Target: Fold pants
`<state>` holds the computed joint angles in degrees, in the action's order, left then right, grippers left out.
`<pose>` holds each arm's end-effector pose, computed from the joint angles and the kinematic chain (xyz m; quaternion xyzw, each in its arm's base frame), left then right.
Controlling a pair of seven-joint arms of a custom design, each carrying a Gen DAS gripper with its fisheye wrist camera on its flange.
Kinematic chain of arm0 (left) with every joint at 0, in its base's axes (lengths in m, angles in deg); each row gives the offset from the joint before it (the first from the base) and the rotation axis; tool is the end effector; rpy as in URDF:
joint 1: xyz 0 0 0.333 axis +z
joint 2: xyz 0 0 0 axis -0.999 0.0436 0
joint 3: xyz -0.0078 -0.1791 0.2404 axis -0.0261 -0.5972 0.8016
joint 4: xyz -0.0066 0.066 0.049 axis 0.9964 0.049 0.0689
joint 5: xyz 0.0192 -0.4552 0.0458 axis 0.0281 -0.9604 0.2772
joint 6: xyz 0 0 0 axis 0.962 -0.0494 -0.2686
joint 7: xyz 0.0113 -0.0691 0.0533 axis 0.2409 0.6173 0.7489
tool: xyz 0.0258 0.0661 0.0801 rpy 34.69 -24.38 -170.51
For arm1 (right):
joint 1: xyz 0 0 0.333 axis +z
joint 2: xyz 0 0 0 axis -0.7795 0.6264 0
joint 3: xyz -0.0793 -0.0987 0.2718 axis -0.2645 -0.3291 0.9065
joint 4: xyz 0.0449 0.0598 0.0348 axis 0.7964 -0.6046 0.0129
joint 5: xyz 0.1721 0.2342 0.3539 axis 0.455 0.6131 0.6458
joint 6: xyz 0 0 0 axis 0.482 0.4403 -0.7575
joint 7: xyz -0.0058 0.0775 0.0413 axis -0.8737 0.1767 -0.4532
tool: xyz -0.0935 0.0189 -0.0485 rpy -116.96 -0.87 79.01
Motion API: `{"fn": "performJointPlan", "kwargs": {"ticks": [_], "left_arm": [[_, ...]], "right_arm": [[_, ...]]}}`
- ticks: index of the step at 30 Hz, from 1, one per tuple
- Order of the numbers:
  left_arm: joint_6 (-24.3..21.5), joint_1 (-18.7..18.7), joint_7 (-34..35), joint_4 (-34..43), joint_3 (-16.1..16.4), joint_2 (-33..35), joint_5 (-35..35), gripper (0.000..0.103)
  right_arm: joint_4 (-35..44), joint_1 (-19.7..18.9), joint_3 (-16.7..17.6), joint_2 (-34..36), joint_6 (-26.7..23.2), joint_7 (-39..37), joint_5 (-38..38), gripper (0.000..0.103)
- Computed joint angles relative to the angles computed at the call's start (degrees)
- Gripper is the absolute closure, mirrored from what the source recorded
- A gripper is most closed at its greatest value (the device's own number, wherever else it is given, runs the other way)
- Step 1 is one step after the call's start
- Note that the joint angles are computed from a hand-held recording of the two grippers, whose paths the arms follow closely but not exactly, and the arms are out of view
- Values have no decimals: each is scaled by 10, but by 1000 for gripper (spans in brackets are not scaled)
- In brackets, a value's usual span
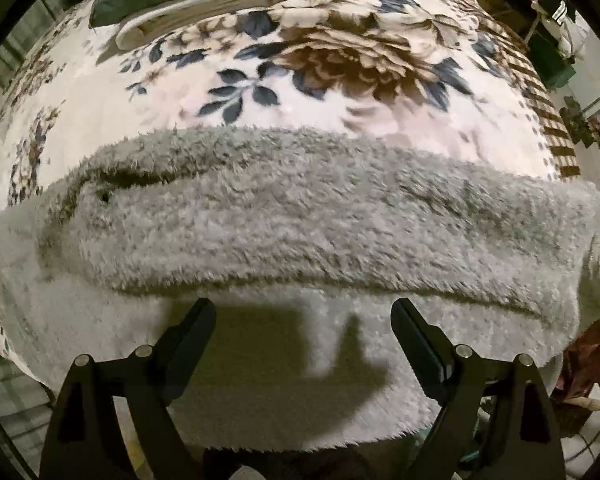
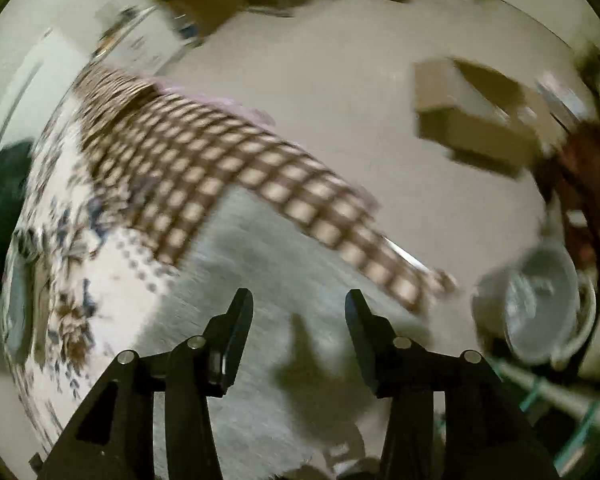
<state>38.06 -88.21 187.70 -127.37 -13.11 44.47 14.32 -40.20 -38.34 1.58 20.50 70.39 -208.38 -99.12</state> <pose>0.6757 -0.0897 0.5472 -0.5117 0.8542 -0.0896 0.0199 0.6000 0.1644 0.4775 -0.1792 0.9686 -0.0986 0.1414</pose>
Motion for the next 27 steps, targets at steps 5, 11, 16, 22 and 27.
{"fn": "performJointPlan", "kwargs": {"ticks": [5,11,16,22,27], "left_arm": [[13,-2,-10,20,1,20,13,14],[16,0,-19,37,5,42,22,14],[22,4,-16,33,6,45,20,14],[25,10,-23,33,9,51,18,13],[7,24,-21,55,16,55,8,14]], "right_arm": [[98,-21,-22,99,-21,-97,61,52],[150,-15,-25,153,-71,-108,63,95],[186,7,-33,156,-118,-61,-37,96],[232,-8,-38,196,-136,-73,-31,96],[213,-24,-32,187,-86,-97,50,69]]}}
